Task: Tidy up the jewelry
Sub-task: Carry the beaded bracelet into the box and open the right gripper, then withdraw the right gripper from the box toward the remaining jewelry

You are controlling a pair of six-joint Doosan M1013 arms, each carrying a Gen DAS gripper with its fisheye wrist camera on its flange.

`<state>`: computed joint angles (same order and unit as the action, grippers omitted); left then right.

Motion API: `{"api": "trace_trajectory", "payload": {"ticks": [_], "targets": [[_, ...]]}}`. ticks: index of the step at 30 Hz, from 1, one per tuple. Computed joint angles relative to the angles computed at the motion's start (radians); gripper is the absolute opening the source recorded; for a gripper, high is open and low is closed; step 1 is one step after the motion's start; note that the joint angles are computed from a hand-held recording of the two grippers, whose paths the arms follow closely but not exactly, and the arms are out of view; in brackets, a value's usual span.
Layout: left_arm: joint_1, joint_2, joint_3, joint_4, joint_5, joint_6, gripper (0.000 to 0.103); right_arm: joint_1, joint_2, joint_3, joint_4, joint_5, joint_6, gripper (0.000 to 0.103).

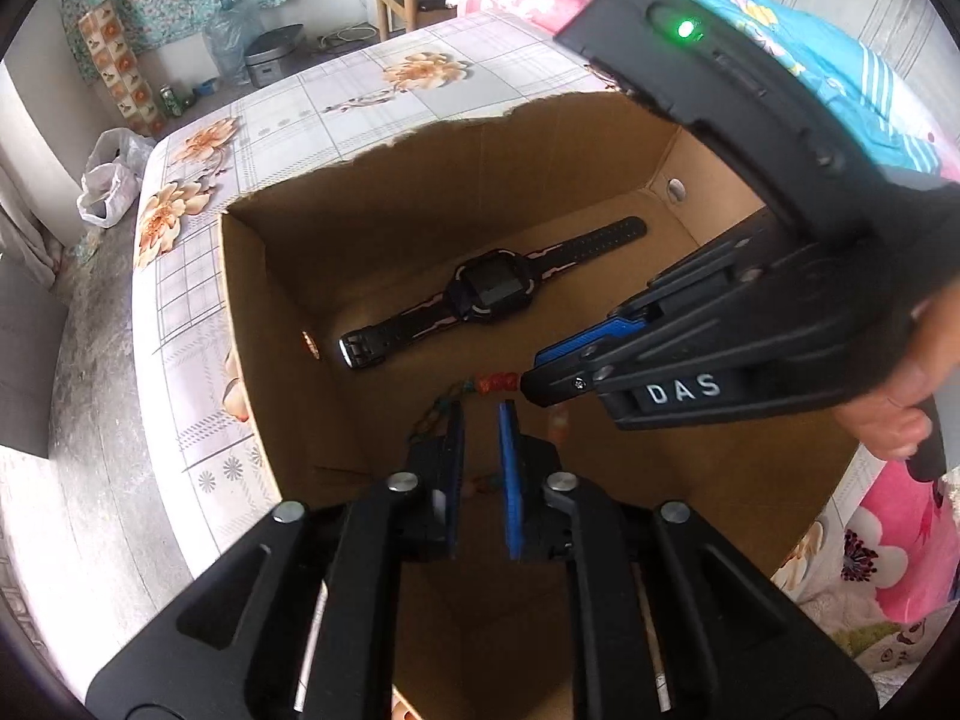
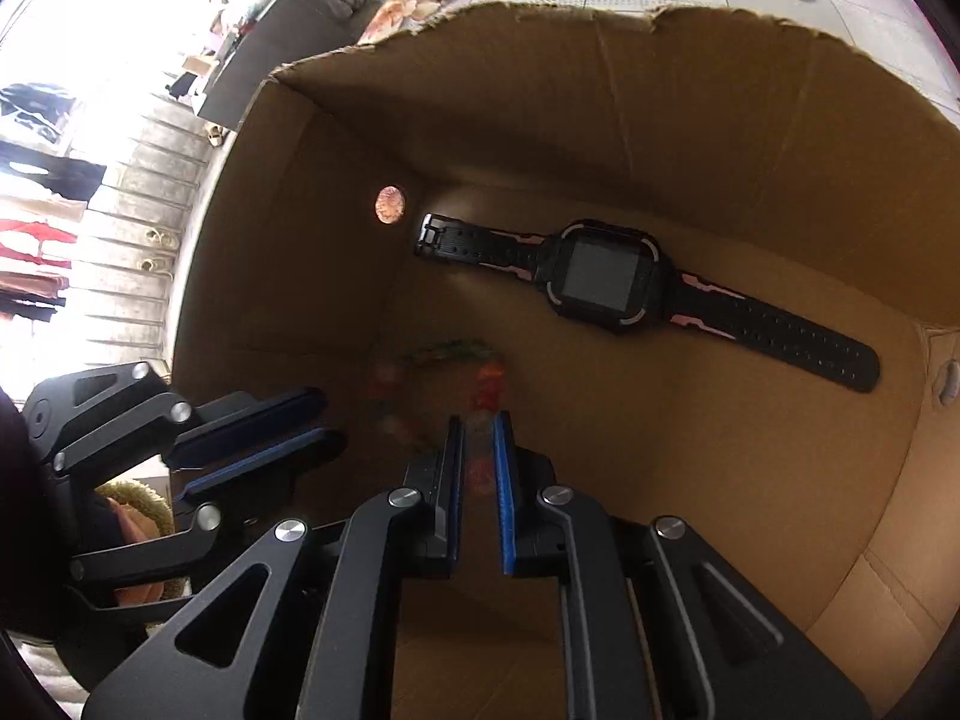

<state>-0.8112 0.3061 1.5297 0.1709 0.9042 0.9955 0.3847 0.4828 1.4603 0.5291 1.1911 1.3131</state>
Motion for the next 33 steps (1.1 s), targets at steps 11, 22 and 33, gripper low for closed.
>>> {"api": "trace_trajectory", "payload": {"ticks": [11, 22, 33], "targets": [[-0.036, -0.11, 0.099, 0.205, -0.161, -0.204, 0.051, -0.02, -0.132, 0.109, 0.058, -0.211, -0.079, 0.011], [-0.145, -0.283, 0.334, 0.598, -0.277, -0.834, 0.08, -0.09, -0.491, 0.489, 0.429, -0.44, -0.458, 0.038], [-0.195, -0.216, 0.387, 0.404, -0.175, -0.819, 0.081, -0.095, -0.477, 0.611, 0.252, -0.611, -0.076, 0.038]]}}
